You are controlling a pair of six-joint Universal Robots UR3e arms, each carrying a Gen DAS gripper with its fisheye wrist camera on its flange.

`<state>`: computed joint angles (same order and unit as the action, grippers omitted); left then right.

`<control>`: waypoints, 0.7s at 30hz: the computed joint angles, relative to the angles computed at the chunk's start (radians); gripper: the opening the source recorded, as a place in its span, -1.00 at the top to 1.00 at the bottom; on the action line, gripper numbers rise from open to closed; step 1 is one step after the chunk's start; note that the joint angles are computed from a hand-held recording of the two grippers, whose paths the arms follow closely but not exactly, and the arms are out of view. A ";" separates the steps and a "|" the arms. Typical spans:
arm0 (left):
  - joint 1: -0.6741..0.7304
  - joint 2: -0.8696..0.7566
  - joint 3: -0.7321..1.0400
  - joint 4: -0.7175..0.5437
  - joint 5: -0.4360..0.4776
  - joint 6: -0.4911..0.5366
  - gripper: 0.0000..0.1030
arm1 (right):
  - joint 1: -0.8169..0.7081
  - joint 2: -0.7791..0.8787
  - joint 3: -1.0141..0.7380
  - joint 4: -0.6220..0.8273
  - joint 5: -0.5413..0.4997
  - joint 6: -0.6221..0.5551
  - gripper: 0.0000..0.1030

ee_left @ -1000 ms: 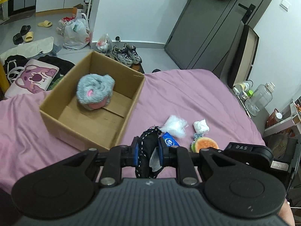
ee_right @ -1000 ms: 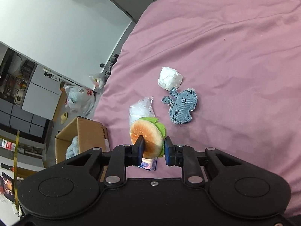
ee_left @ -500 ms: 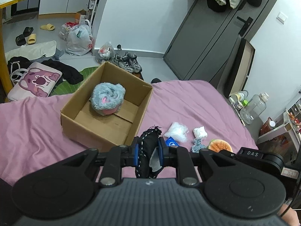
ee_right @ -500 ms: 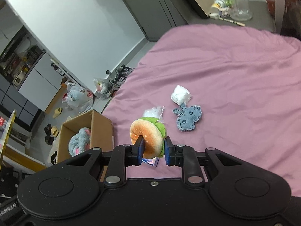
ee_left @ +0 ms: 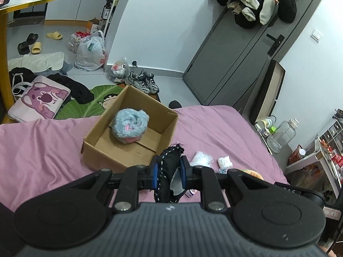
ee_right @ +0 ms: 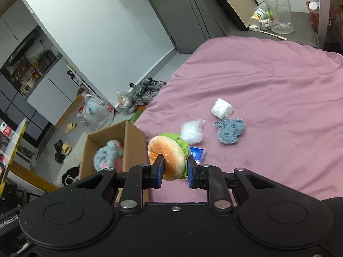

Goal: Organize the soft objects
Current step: 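Carry the hamburger in the right gripper over the box while the left carries the black plush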

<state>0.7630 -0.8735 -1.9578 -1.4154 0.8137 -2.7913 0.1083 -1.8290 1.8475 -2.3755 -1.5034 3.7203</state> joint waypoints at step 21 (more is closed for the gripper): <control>0.019 -0.247 0.156 0.090 0.047 0.099 0.63 | 0.182 0.296 -0.287 -0.108 -0.082 0.085 0.58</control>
